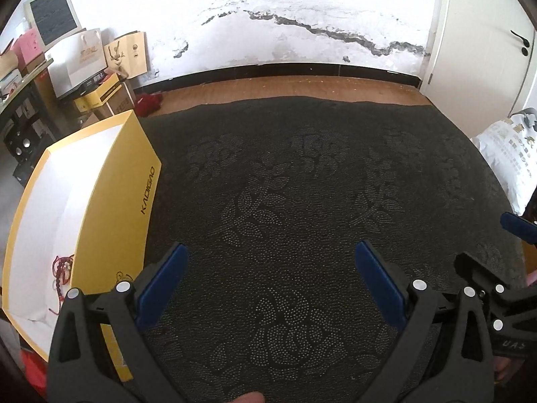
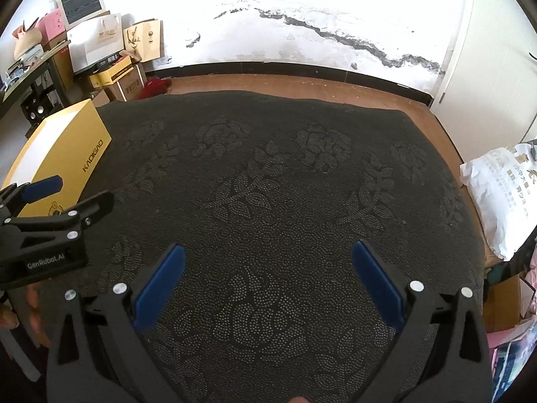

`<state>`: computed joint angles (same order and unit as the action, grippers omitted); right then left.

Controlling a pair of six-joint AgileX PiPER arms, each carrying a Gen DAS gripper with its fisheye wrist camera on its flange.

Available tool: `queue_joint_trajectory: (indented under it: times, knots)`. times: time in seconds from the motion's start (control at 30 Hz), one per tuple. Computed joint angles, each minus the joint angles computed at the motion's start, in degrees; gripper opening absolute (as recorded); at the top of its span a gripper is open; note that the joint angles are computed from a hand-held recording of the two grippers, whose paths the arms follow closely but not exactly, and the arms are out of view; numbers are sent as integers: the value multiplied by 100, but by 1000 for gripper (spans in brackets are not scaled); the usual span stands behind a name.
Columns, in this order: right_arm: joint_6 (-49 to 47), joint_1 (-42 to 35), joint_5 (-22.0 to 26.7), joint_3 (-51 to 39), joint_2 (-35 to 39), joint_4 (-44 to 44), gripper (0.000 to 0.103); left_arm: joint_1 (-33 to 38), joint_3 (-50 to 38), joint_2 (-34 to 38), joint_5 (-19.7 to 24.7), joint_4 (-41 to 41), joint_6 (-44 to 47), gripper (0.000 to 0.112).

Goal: Organize jewelry

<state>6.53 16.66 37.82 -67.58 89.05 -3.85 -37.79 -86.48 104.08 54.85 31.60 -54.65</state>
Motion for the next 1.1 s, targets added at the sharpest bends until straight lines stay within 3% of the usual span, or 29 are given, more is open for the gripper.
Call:
queue_joint_trajectory:
  times: [1.1]
  knots:
    - [-47,20,29,-46,8,9,96,24,101,-87,-46,32,25,97]
